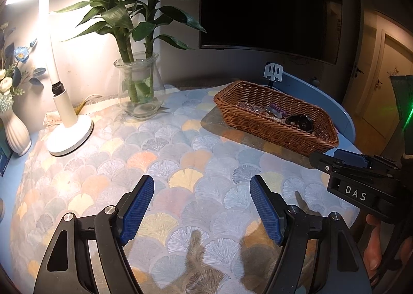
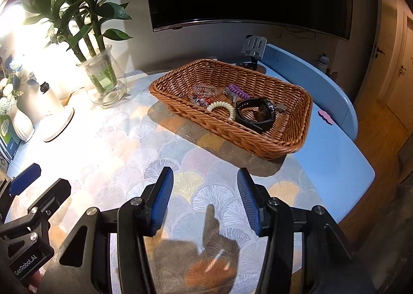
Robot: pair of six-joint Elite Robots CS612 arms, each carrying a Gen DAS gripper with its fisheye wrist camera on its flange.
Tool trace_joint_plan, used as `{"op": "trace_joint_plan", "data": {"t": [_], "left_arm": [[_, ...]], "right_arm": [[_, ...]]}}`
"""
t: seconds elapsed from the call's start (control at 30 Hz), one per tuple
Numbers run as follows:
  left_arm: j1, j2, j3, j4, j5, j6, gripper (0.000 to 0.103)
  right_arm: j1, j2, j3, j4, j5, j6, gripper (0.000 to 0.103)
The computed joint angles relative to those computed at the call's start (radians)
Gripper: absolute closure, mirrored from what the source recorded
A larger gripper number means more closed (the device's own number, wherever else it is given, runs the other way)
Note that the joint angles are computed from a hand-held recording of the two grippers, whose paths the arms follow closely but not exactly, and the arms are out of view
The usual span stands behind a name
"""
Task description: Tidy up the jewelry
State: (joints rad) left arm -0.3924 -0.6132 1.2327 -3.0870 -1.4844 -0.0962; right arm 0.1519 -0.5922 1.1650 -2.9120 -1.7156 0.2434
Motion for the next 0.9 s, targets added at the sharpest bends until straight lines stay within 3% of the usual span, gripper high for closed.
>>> {"op": "trace_joint_plan", "data": {"t": [0.9], "left_arm": [[0.001,-0.001,0.001,0.004,-0.004,-0.003,0.025]], "right_arm": [[-0.007,0.001,0.000,0.001,0.026,-0.007,0.049]]}}
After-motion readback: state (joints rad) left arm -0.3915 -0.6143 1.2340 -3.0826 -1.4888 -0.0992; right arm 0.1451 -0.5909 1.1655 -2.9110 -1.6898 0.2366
